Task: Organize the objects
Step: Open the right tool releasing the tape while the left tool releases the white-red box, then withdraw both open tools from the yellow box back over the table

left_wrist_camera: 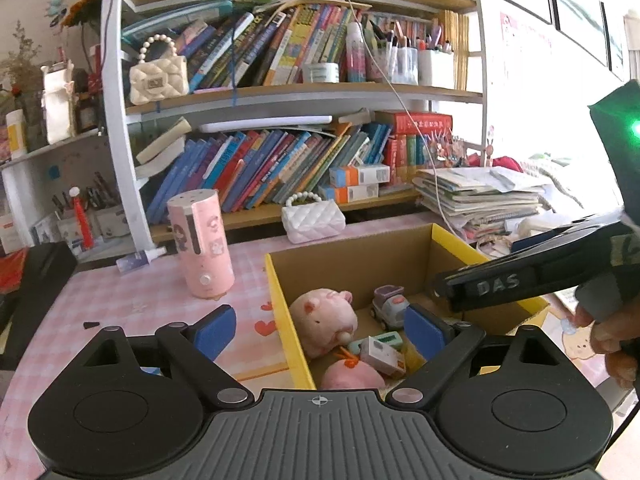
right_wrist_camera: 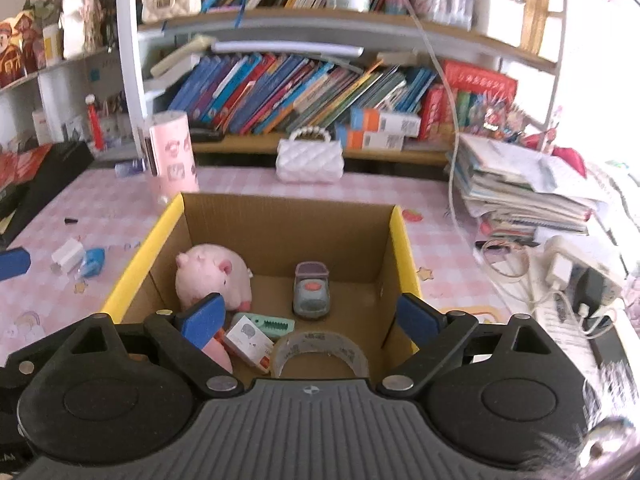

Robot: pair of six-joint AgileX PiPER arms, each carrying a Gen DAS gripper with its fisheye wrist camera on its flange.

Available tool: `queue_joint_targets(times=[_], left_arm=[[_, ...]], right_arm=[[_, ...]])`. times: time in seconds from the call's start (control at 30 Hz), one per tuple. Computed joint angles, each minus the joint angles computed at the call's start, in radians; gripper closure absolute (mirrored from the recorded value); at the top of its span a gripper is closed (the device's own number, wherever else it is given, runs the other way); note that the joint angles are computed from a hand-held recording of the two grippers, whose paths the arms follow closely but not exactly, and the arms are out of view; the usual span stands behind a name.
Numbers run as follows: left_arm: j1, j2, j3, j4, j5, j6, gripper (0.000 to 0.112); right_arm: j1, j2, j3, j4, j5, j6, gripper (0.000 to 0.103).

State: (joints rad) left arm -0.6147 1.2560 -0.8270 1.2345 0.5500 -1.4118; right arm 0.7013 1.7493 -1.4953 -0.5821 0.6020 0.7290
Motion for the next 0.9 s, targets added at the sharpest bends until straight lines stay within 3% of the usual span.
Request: queue_joint_targets(times=[0.23, 0.47, 0.77, 0.9], left_arm=[[0.014, -0.097, 0.079, -0.065, -0.018, 0.054, 0.019], [0.042, -0.209, 0.160, -0.211, -0.030, 0.205, 0.019], [0.082, -0.367, 0.259, -0.397, 0.032, 0.389, 0.019], [0.125, -0.442, 0.298, -0.506, 0.059, 0.503, 0.019]], right_arm=[[0.090, -0.101, 0.114, -0.205, 0.062, 0.273, 0.010], [0.224, -0.161, 0.206, -0.335, 0.203, 0.511, 0.010], [0.476, -0.113, 0.249, -0.457, 0.442, 0.798, 0.010], [0.555, -0.078, 0.242, -0.438, 0.489, 0.855, 0.010]])
